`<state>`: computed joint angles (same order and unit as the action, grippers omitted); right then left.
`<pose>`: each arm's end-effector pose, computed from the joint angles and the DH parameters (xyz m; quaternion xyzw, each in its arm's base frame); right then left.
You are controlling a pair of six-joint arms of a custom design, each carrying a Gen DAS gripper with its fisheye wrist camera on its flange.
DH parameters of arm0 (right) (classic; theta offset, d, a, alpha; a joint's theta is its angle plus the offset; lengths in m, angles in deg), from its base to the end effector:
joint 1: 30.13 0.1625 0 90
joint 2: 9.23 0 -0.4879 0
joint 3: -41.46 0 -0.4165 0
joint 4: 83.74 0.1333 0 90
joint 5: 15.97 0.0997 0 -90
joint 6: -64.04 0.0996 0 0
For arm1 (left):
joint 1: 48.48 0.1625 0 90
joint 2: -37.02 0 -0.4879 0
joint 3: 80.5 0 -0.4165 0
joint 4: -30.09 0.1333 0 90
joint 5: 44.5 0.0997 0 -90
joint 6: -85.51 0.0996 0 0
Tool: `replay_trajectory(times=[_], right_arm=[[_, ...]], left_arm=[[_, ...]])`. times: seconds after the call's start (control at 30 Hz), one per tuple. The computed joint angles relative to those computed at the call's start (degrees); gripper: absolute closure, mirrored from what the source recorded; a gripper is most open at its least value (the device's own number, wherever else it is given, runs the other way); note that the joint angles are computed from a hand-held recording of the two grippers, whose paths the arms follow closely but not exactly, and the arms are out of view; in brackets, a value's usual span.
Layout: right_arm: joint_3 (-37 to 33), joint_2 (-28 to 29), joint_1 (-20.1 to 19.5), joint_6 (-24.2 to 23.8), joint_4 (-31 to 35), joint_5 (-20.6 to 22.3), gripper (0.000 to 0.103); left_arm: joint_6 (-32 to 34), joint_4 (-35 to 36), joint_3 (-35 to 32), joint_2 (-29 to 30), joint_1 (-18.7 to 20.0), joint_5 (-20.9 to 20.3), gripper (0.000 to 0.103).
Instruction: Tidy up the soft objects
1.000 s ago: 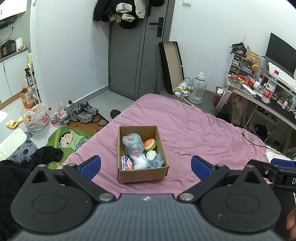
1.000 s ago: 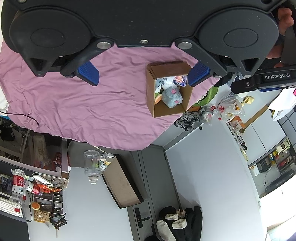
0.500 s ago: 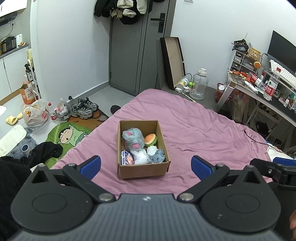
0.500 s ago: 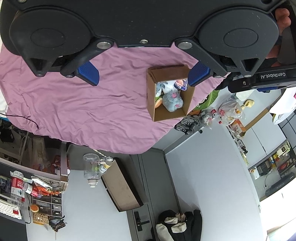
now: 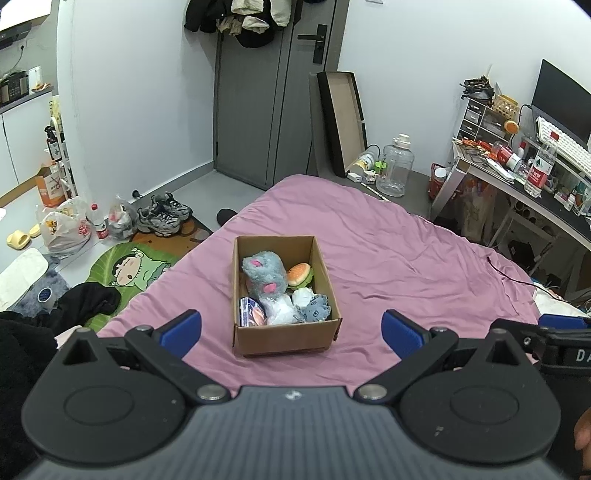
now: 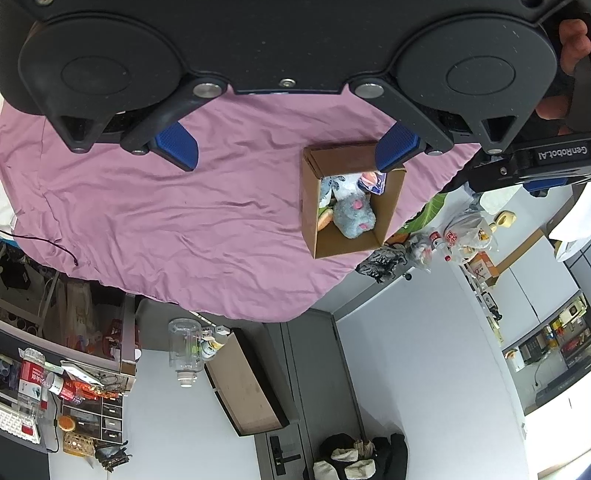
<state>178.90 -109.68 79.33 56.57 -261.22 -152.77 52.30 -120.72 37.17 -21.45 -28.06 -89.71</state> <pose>0.1772 -0.3194 0.4253 0.0286 -0.8467 0.4268 0.3164 -0.4632 -0.3896 0.1528 0.2834 0.8800 -0.3058 0.2275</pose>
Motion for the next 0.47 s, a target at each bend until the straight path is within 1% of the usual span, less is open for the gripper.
replay_trajectory(times=[0.17,0.3,0.37,0.47], right_arm=[[0.1,0.1,-1.3,0.2,-0.3,0.5,0.0],[0.2,1.1,-2.2,0.6,-2.3,0.2,0.0],[0.5,1.5,-2.8,-0.3,-3.8,0.9,0.0],[0.9,2.6,-3.6,-2.9,-6.2,2.1,0.0]], left_arm=[[1.5,-0.9,-0.1,0.5,0.4,-0.5,0.0],[3.9,-4.1,0.5,0.7,0.5,-0.6,0.0],[4.9,-5.7,0.6,0.9,0.9,-1.2,0.0],[8.6,-10.5,1.2,1.4,1.7,-3.6,0.0]])
